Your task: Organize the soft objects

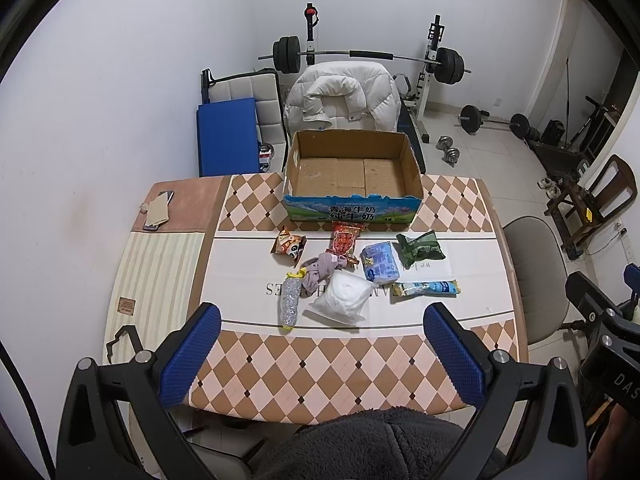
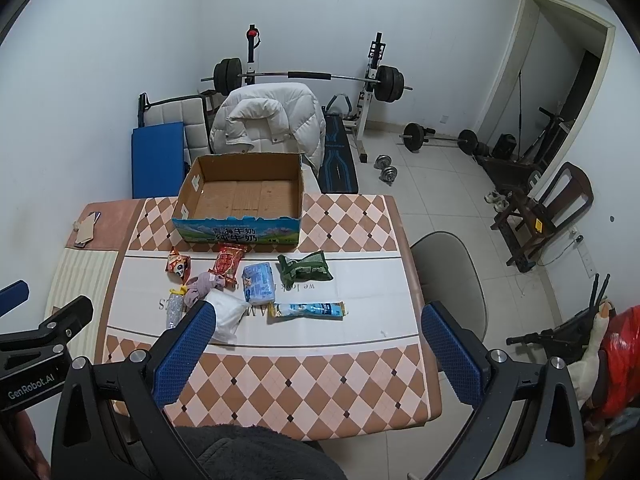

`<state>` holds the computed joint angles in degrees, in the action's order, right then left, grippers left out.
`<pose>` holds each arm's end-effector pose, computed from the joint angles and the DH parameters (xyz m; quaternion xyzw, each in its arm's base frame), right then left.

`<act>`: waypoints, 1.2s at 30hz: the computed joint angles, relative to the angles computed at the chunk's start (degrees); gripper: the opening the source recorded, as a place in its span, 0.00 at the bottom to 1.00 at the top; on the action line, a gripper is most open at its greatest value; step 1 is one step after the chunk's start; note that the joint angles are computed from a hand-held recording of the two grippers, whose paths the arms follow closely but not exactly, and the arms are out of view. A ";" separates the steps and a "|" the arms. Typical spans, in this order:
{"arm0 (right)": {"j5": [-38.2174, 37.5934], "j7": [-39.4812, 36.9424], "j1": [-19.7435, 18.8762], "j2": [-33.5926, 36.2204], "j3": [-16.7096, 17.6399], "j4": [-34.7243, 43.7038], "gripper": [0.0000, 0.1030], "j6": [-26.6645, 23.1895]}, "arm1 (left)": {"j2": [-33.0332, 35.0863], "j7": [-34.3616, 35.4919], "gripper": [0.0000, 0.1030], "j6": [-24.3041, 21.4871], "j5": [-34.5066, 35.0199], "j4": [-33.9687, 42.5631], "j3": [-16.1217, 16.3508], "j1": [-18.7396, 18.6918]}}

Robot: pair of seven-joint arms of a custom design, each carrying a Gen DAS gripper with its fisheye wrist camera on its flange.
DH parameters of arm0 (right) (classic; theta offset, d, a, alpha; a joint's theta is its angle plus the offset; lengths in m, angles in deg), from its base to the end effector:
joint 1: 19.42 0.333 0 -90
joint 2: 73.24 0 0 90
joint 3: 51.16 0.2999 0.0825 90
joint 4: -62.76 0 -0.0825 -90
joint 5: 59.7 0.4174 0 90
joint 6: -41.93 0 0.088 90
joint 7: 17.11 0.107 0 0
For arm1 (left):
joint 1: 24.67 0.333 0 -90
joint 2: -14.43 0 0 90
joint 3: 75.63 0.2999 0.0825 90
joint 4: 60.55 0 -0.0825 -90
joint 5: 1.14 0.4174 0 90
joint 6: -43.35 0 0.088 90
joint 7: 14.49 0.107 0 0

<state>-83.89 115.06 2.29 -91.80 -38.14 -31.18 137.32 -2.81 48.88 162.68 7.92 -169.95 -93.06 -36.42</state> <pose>0.4080 0.2647 0.7647 -0.6186 0.7282 -0.2616 0.1363 0.4665 -0.2756 0.6486 -0.6493 0.7162 -0.1805 0.1815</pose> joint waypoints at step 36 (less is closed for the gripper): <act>6.59 -1.78 -0.61 1.37 -3.60 -2.82 1.00 5.95 | 9.88 0.21 1.00 0.77 9.88 5.00 -0.22 0.22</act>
